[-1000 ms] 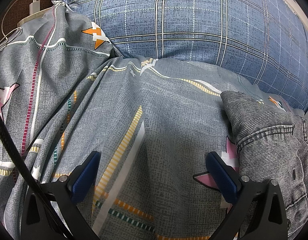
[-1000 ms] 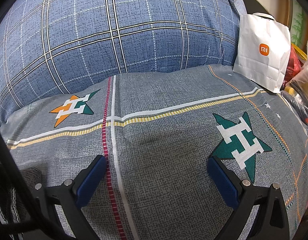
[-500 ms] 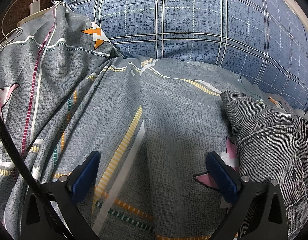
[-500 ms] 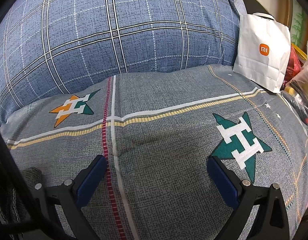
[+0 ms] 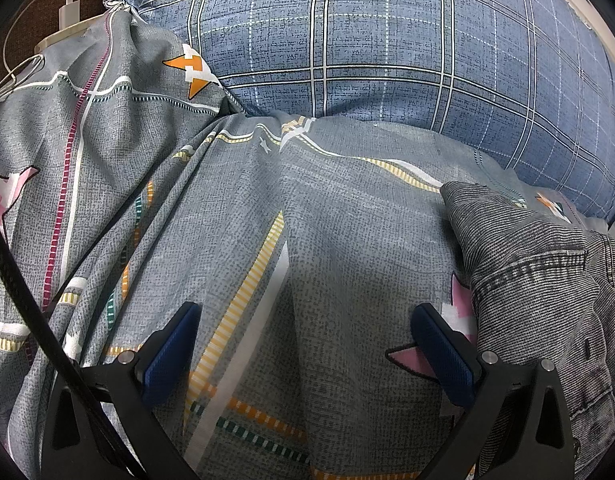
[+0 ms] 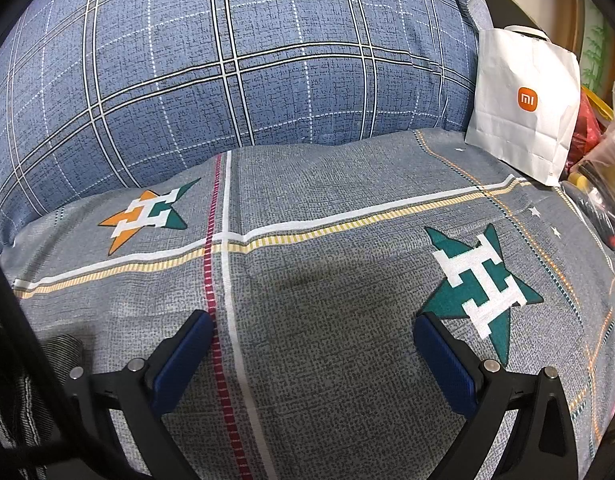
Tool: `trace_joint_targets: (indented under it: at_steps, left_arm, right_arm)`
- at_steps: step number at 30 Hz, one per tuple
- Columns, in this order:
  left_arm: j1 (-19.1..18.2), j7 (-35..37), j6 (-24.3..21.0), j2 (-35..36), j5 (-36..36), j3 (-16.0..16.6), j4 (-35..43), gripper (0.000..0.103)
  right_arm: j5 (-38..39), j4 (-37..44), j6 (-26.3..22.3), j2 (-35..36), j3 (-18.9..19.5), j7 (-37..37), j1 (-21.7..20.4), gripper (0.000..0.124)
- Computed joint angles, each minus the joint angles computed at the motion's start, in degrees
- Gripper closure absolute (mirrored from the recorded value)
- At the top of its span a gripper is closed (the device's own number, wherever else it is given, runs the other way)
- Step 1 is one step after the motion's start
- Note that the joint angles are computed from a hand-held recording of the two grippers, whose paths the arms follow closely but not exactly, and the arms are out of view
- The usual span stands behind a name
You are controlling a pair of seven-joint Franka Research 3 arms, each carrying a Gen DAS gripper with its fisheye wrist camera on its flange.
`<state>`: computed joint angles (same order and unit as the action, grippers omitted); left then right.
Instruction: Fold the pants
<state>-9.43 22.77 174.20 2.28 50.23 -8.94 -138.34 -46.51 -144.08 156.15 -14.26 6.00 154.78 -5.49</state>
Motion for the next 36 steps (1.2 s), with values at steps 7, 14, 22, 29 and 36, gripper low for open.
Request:
trace_joint_targets:
  at_steps: [7,14,22,29,36]
  left_arm:
    - [-0.13,-0.05,-0.29,-0.01,-0.02,-0.08,0.16,0.0]
    - [-0.15,-0.03,-0.37,0.02,-0.01,-0.08,0.21,0.0]
    - [-0.15,-0.03,-0.36,0.02,-0.01,-0.07,0.21,0.0]
    - [-0.21,-0.19,-0.57,0.14,0.3,-0.03,0.32,0.0]
    - [-0.26,-0.62,-0.3,0.43,0.81,0.17,0.45,0.0]
  right_arm:
    - [0.01,0.0,-0.01,-0.01,-0.02,-0.01,0.03,0.022]
    - [0.01,0.0,-0.01,-0.01,-0.03,-0.01,0.03,0.022]
    - [0.0,0.0,0.0,0.0,-0.03,0.0,0.03,0.022]
    - [-0.01,0.02,0.02,0.01,-0.05,-0.04,0.03,0.022]
    - [-0.01,0.01,0.03,0.02,-0.04,-0.03,0.03,0.022]
